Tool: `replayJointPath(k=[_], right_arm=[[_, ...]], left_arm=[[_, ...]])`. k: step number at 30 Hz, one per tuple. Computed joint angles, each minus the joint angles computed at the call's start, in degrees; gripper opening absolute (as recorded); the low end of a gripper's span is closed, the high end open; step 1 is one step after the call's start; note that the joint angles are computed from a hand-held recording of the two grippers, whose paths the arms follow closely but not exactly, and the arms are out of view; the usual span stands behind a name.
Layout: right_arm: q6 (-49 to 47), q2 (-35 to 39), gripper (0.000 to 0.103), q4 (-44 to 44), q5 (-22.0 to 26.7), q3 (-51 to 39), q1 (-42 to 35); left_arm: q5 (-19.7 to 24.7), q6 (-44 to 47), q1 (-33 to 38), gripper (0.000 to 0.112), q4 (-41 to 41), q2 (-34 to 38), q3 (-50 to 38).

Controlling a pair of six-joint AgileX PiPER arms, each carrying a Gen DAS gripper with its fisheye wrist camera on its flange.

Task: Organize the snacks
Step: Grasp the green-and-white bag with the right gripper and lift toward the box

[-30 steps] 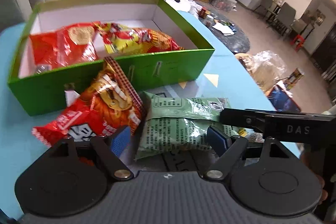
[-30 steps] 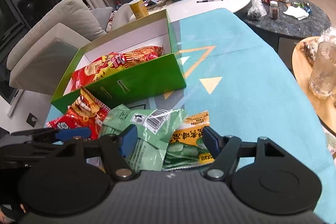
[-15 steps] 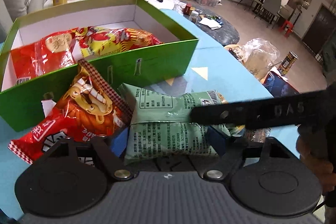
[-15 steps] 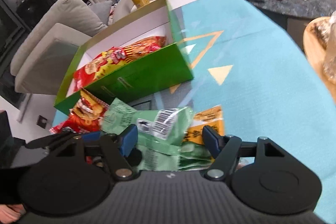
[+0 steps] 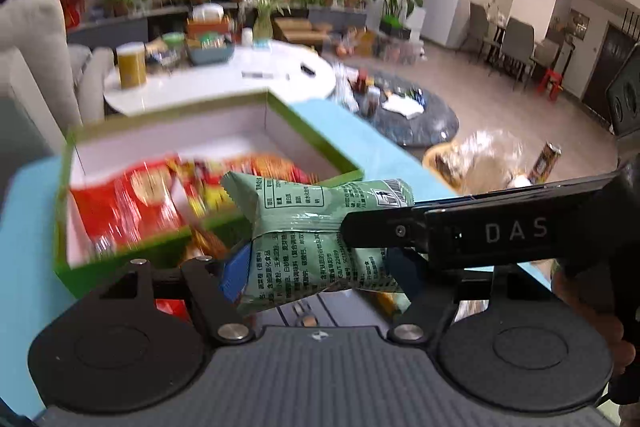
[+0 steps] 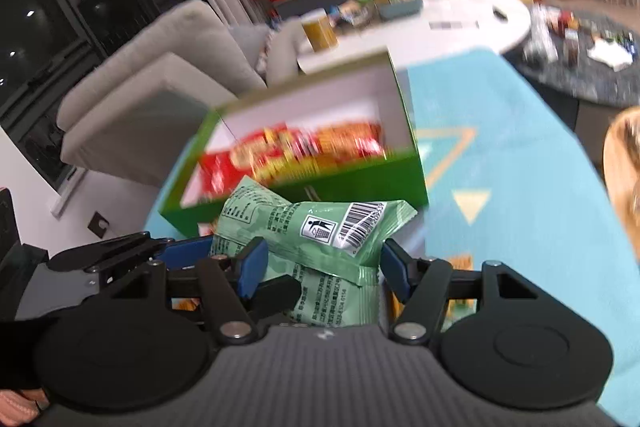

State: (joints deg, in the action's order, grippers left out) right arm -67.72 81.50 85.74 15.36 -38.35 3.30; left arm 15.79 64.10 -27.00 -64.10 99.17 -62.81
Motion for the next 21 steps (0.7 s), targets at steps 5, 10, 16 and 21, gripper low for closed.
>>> replayJointPath(k=[5, 10, 16, 21], right_arm=[[-2.05, 2.24, 0.063, -0.4, 1.69, -5.47, -0.96], [-3.95, 7.89, 0.063, -0.91, 3.92, -12.97, -2.4], [-3.33, 15.76, 0.063, -3.09, 6.57, -21.84, -4.25], [0.54, 21.95, 0.063, -7.64, 7.16, -28.59, -4.74]], left_arm=[[-0.94, -9.5, 0.55, 0.069, 8.29, 0.98, -5.04], [0.23, -23.53, 1.41, 0.069, 20.71, 5.95, -14.14], [4.06, -39.15, 2.09, 0.069, 35.15, 14.27, -27.17], [8.46, -44.96, 2.84, 0.069, 40.05, 22.49, -38.34]])
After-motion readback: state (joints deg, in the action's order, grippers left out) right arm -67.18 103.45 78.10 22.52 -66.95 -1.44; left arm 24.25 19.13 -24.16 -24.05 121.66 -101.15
